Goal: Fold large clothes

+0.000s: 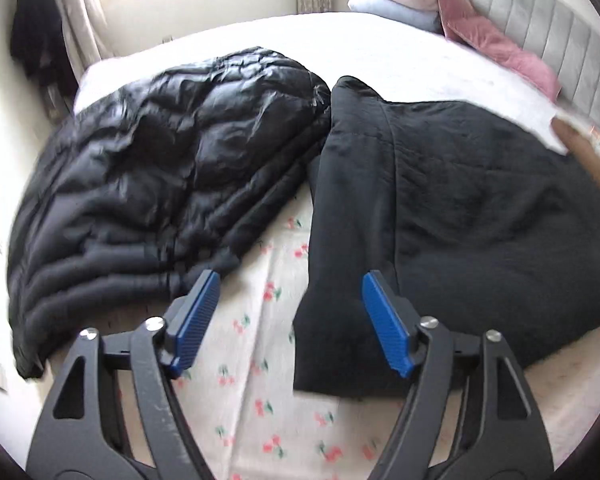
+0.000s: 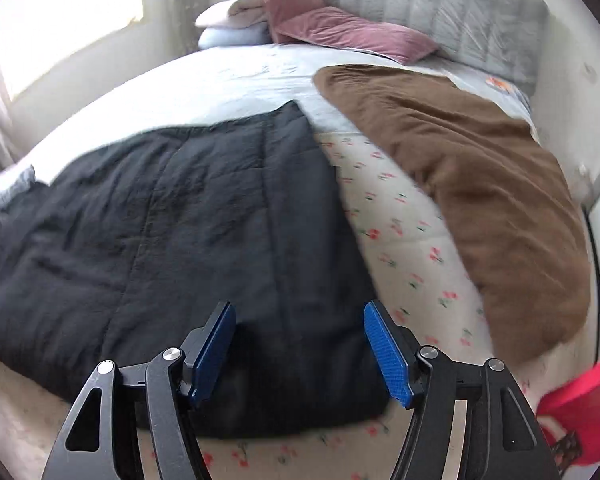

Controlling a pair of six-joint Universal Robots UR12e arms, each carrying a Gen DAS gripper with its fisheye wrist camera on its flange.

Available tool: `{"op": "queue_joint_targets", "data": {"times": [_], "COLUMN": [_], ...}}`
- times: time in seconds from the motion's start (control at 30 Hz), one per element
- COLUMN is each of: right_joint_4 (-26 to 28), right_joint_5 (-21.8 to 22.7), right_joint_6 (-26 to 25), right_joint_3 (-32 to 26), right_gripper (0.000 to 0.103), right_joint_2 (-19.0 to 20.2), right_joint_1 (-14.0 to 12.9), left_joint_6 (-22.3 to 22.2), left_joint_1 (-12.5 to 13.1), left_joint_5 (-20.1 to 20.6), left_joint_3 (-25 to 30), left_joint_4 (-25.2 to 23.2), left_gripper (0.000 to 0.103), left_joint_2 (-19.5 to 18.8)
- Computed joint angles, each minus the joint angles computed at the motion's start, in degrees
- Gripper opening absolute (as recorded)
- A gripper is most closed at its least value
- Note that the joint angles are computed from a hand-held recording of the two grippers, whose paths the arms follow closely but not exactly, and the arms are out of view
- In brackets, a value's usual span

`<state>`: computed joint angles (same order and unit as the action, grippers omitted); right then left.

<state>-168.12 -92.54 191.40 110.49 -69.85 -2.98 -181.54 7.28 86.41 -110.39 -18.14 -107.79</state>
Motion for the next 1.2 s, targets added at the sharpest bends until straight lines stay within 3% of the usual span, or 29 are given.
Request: {"op": "queue_joint_targets", "data": {"times": [0.07,0.13,0.23,0.33,0.37,0.4,0.43,0.47,0.53,0.6,0.73,0.83,0.9,0.93,1.0,1.03,1.1,1.17,1.2], "right_joint_4": [-3.1,-3.5,-4.7,-10.7,-13.0,-16.2,-17.6,-16.6,-14.9,-18.6,-20.4,-17.7,-13.7,-11.6,-12.5,-12.8,-11.2,-10.7,-10.2], "right_joint_5": [4.3,10.4,19.7,27.1,28.2,28.3,28.8,27.3,24.3,23.7,25.3,27.1,23.7,22.1,20.4,20.0,17.0,11.8,8.5], "right_joint_6": [6.3,13.5,20.7,27.0,28.9,31.5,32.8,33.6,33.2,31.2,27.1,25.6,24.2,23.4,25.6,26.3,25.4,23.2,21.7], "right_joint_3": [2.6,4.8,6.0,6.6,6.3,5.6,5.7,4.8,3.7,4.3,6.7,8.6,9.0,9.0,10.0,10.5,10.7,10.7,10.6], "right_gripper": [0.091,0.092,0.092,0.092,0.092,0.086,0.072,0.050,0.037,0.030,0.029,0.031,0.036,0.041,0.068,0.069,0.070,0.070,0.070], "right_joint_2": [-1.2,-2.0,-0.6,2.1,3.1,4.4,4.6,5.0,4.3,2.9,-0.2,-1.1,-0.7,-0.7,-0.4,-0.9,-2.8,-4.7,-5.8], "right_joint_1": [-2.0,-4.4,-7.1,-8.3,-8.5,-8.3,-8.5,-8.0,-6.9,-6.2,-6.2,-6.8,-6.2,-6.2,-6.2,-6.3,-5.8,-4.3,-3.0], "left_joint_6": [-3.6,-7.1,-11.0,-19.6,-24.3,-29.0,-33.2,-35.1,-37.4,-37.4,-33.7,-32.6,-28.1,-26.6,-27.4,-27.8,-24.5,-20.6,-18.9], "left_joint_1": [2.6,4.7,5.7,6.5,6.9,7.1,7.1,7.1,7.0,6.8,7.0,8.7,7.1,6.4,6.6,6.3,4.4,2.2,1.2], "left_joint_5": [-8.9,-19.3,-27.7,-35.0,-37.7,-38.5,-38.5,-38.1,-37.0,-35.6,-33.1,-32.1,-23.2,-19.3,-18.6,-17.3,-11.2,-5.4,-4.0], "left_joint_3": [-0.3,-0.4,0.4,-0.5,-0.9,-1.1,-1.2,-1.1,-2.1,-3.7,-7.9,-11.3,-11.1,-10.5,-10.9,-10.7,-9.7,-9.9,-10.1], "left_joint_4": [-4.4,-9.7,-12.7,-5.3,0.1,3.6,6.5,7.8,12.2,19.0,25.4,20.3,11.1,8.3,9.8,9.4,10.0,12.8,14.4], "left_gripper": [0.086,0.086,0.086,0.085,0.081,0.068,0.053,0.047,0.033,0.031,0.031,0.039,0.044,0.054,0.056,0.056,0.056,0.059,0.065], "left_joint_2": [0.7,0.4,-1.8,-4.7,-6.0,-7.0,-7.8,-8.2,-7.4,-5.1,-0.1,2.2,2.1,1.2,0.4,0.9,2.5,4.0,4.6]}}
